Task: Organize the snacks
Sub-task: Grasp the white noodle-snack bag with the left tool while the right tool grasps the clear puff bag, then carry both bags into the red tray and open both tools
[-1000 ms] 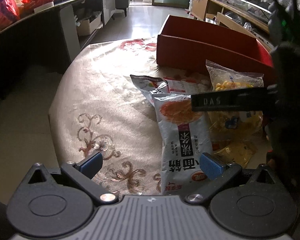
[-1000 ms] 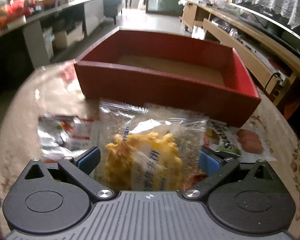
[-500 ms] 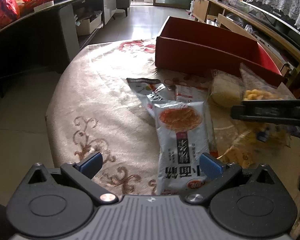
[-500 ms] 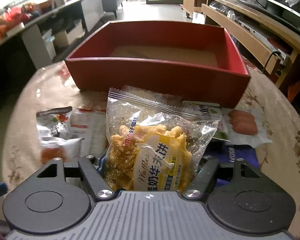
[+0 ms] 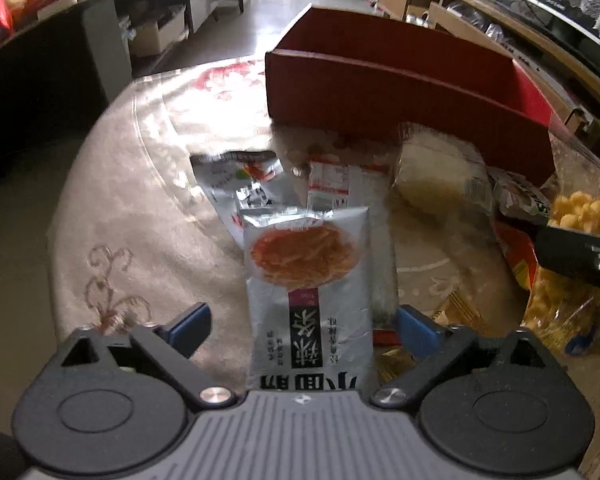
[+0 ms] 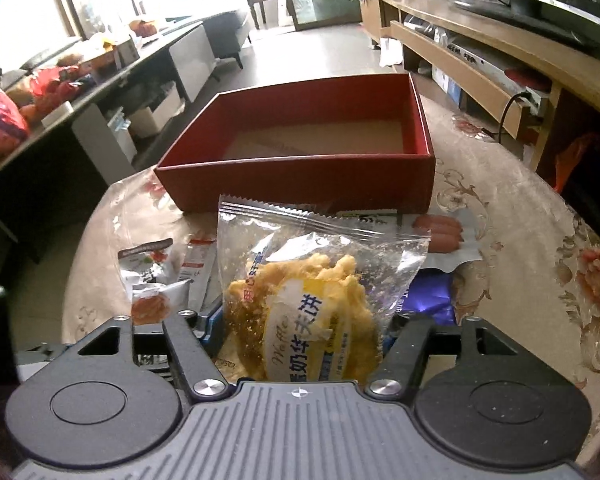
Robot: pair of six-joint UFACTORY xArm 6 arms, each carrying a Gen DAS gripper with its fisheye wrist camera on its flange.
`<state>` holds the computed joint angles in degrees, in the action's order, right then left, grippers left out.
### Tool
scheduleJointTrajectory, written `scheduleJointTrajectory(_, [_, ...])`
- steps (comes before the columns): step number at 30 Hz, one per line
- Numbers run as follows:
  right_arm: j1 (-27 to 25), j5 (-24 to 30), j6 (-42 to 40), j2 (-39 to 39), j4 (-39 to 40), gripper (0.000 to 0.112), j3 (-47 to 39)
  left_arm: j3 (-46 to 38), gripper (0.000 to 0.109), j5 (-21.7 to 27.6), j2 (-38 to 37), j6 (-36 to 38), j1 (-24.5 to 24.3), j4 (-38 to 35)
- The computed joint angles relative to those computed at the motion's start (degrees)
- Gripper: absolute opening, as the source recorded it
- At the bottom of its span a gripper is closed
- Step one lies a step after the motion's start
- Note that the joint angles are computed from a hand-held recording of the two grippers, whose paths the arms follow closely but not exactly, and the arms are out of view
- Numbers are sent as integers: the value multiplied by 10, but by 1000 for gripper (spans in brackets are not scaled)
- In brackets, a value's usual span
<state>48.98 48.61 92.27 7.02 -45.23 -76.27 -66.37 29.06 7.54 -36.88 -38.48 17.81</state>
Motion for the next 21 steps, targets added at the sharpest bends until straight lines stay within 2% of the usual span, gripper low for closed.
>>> scheduleJointTrajectory(2, [2, 1, -10, 3, 6, 69, -3, 1, 91, 5, -1, 0, -2, 6])
scheduleJointTrajectory(4, [2, 1, -25, 6, 19, 67, -3, 8, 80, 0, -7, 13, -4, 2])
scheduleJointTrajectory(6, [-1, -3, -35, 7, 35, 65, 3, 11, 63, -2, -13, 35, -4, -26])
scheduleJointTrajectory(12, [1, -13, -14, -13, 28, 63, 26, 18, 54, 4, -27, 32, 1, -43])
scheduleJointTrajectory(21, [19, 1, 21, -48, -5, 63, 46, 32, 49, -20, -59, 43, -6, -47])
